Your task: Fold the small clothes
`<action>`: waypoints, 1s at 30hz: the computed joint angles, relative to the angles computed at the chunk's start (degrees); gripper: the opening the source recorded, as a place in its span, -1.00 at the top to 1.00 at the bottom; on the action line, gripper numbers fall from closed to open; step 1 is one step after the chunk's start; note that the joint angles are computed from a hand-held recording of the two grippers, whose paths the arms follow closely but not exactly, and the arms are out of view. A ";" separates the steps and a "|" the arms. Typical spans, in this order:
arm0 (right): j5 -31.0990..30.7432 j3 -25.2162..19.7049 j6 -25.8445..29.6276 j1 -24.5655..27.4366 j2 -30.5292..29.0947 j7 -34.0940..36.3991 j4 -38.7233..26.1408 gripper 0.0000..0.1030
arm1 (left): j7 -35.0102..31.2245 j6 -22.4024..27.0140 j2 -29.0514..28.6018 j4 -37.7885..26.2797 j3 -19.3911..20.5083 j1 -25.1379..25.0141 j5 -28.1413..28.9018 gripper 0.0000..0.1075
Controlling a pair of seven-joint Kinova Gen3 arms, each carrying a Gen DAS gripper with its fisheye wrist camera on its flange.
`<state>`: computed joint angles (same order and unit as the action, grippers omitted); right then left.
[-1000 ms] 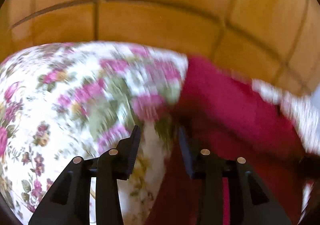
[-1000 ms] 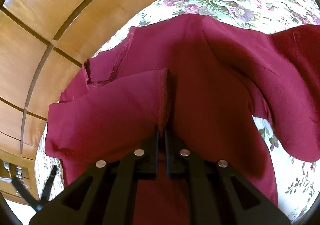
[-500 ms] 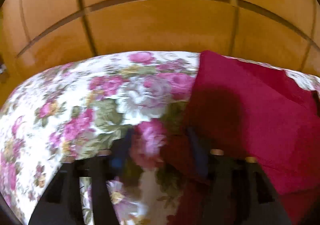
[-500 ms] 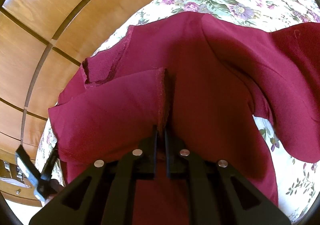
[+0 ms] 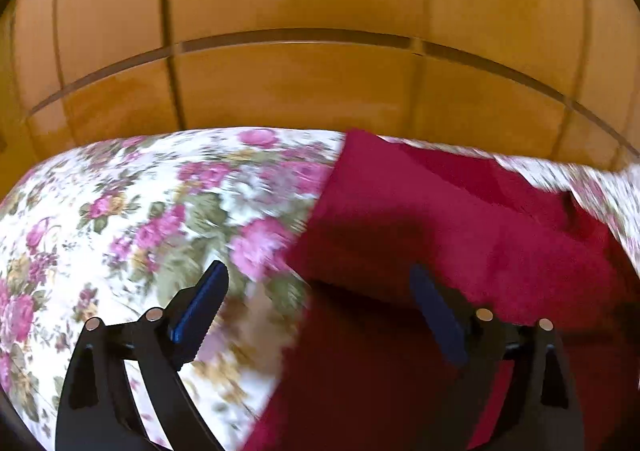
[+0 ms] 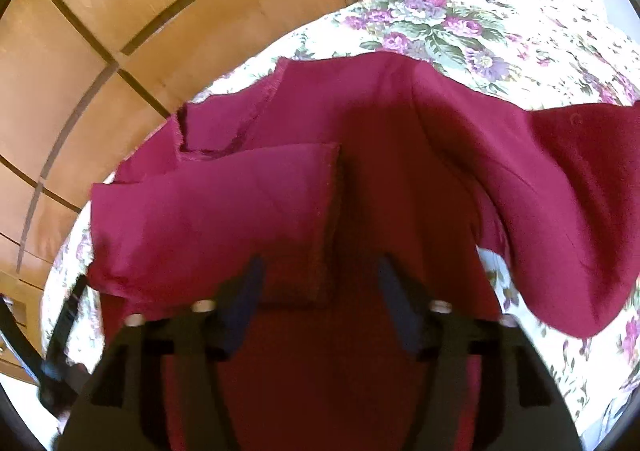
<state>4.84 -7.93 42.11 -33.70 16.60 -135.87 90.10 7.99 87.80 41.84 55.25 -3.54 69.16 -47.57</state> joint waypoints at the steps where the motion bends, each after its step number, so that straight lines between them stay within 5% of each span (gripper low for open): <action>1: 0.07 0.05 0.19 -0.09 -0.33 -0.24 0.09 -0.35 | -1.48 -0.06 0.85 -0.92 0.63 -0.32 0.36 -0.74; 6: -1.80 0.06 0.68 1.46 -3.14 -1.93 2.26 -0.52 | -6.28 -2.72 1.36 -2.24 2.53 -4.60 8.26 -0.76; 13: -4.04 0.72 -2.77 6.31 -9.82 -7.95 8.70 -0.69 | -2.38 -7.90 -1.68 3.42 1.70 -4.69 9.66 -0.84; 23: -13.59 2.45 -4.79 16.33 -17.05 -5.32 14.76 -0.79 | -0.64 -8.88 -2.29 4.88 2.51 -4.85 9.06 -0.85; 30: -12.28 4.97 -0.65 22.80 -17.86 -9.23 16.04 -0.80 | 4.63 -7.84 -2.86 6.79 0.60 -0.70 3.77 -0.85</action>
<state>-7.44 -2.95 41.45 -10.90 -1.26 -145.10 106.14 12.62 79.96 38.98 62.04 -2.94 68.46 -43.81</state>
